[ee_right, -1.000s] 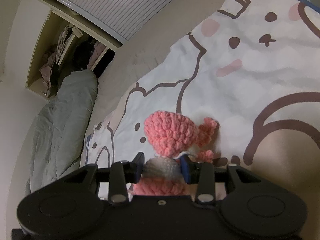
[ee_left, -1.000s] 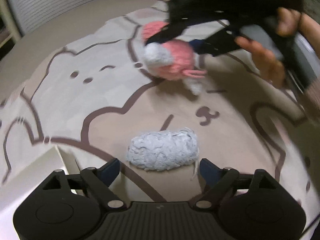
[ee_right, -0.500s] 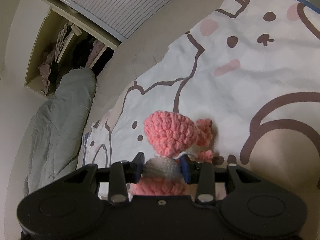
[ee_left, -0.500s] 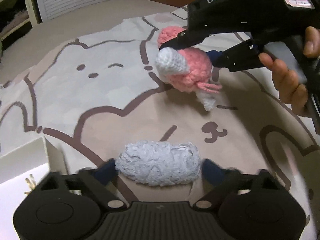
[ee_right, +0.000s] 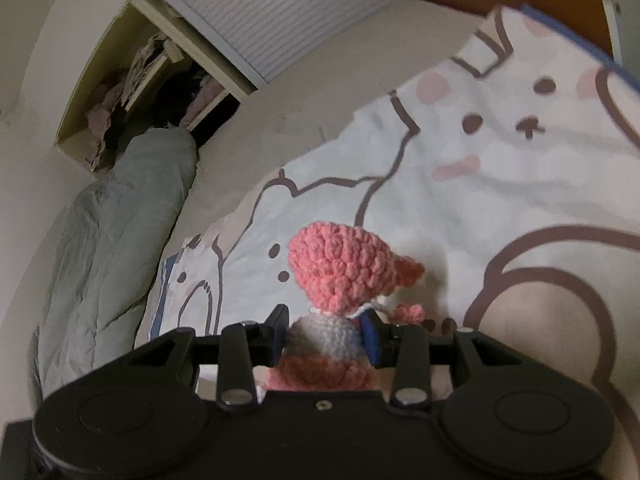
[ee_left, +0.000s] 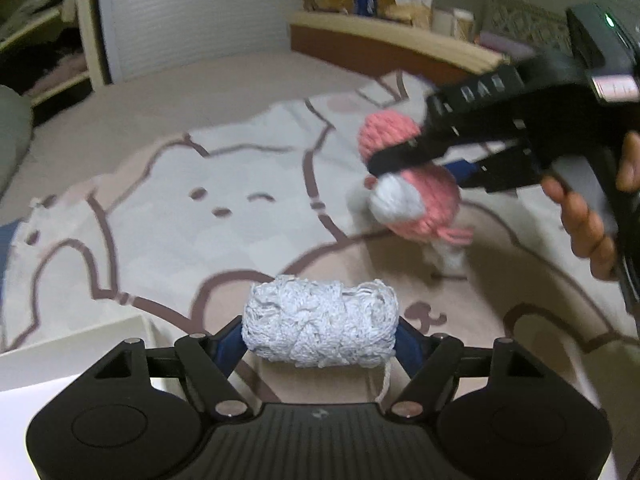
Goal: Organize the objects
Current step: 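Lift the white-grey roll toward the white box with the left tool while the right carries the octopus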
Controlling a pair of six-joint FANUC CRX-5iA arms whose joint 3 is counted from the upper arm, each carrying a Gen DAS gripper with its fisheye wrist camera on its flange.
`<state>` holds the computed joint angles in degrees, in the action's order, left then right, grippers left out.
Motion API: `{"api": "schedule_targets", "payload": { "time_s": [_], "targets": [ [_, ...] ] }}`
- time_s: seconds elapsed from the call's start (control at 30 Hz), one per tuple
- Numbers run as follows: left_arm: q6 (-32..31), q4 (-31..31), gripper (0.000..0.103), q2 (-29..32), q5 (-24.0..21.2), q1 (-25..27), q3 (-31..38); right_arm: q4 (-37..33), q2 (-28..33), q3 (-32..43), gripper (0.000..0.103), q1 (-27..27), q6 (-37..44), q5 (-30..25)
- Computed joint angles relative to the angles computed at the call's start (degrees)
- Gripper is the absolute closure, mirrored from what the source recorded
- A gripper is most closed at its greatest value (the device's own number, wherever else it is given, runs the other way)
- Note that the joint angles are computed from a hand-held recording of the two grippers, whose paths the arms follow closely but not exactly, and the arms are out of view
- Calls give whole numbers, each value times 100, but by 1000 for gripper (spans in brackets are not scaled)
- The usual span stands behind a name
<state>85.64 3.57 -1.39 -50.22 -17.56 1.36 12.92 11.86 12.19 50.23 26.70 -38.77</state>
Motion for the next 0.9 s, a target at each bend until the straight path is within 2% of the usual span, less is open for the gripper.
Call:
{"api": "schedule_targets", "payload": {
  "time_s": [0.43,0.9],
  "targets": [
    [865,-714,28,-786,96,11,-52,934,-242,22,64,563,266,-522],
    [1788,-1538,28,-1369,-151,-29,10,1576,-313,210,64,1043,521,-1049]
  ]
}}
